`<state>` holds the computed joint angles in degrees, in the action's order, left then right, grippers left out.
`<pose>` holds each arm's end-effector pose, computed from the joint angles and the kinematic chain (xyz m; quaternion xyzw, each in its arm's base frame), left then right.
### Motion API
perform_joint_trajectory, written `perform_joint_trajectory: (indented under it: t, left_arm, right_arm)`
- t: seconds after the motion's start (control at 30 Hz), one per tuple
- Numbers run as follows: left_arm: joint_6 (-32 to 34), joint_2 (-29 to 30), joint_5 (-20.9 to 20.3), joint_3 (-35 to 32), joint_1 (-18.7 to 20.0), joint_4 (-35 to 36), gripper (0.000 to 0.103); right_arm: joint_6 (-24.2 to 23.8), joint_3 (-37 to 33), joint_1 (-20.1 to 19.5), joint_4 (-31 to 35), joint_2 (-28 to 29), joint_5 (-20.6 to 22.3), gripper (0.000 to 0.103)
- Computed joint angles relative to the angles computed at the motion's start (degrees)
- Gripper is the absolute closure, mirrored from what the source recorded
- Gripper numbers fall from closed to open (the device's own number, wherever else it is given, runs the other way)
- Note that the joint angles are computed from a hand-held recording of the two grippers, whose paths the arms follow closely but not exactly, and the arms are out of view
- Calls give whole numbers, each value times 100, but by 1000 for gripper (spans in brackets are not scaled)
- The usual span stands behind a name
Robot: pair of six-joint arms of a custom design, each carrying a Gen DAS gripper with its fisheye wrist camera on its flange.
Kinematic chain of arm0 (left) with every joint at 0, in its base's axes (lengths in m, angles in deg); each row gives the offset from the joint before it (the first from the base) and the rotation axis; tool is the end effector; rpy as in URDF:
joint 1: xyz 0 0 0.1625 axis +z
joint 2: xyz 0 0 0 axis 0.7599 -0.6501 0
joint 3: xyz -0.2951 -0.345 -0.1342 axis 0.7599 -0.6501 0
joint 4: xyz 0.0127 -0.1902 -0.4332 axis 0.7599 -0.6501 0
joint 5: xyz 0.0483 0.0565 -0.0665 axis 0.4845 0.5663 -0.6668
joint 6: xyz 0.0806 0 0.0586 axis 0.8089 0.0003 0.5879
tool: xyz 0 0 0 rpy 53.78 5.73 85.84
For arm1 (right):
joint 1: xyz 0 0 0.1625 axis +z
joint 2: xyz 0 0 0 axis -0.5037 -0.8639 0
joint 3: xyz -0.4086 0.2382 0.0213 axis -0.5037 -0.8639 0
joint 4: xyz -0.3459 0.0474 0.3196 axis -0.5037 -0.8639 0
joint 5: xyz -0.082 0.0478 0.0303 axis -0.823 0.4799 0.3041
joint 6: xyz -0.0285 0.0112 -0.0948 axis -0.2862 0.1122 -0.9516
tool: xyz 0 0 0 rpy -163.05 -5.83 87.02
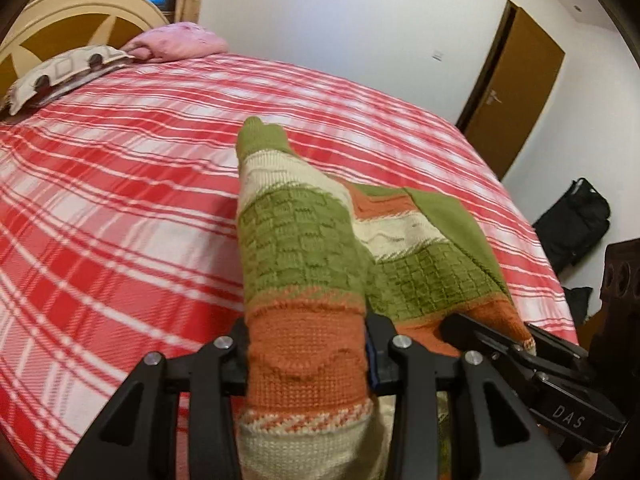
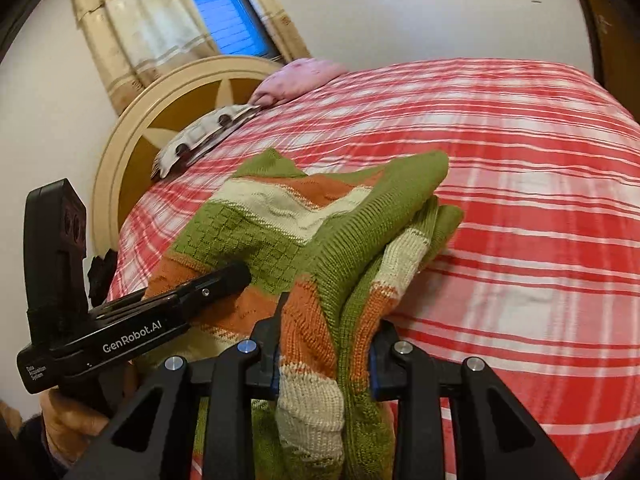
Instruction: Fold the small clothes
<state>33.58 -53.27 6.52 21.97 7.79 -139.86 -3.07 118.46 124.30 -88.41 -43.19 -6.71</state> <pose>-0.2853 -0.8188 0.1413 0.0856 0.8900 -0.3726 0.2484 0.1867 -0.8468 0.2367 0.2795 -0.9220 0.2507 0.0942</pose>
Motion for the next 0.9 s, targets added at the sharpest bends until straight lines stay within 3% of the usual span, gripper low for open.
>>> perform_joint_trajectory:
  t: [0.47, 0.7, 0.9]
  left_arm:
    - [-72, -87, 202, 105, 161, -82, 63]
    - [-144, -68, 229, 87, 201, -20, 63]
    - [-140, -50, 271, 76, 199, 20, 62]
  right_arm:
    - [-334, -269, 126, -91, 371, -333, 72]
    - [101, -431, -15, 121, 491, -269, 72]
    - [144, -419, -34, 125, 503, -272, 72]
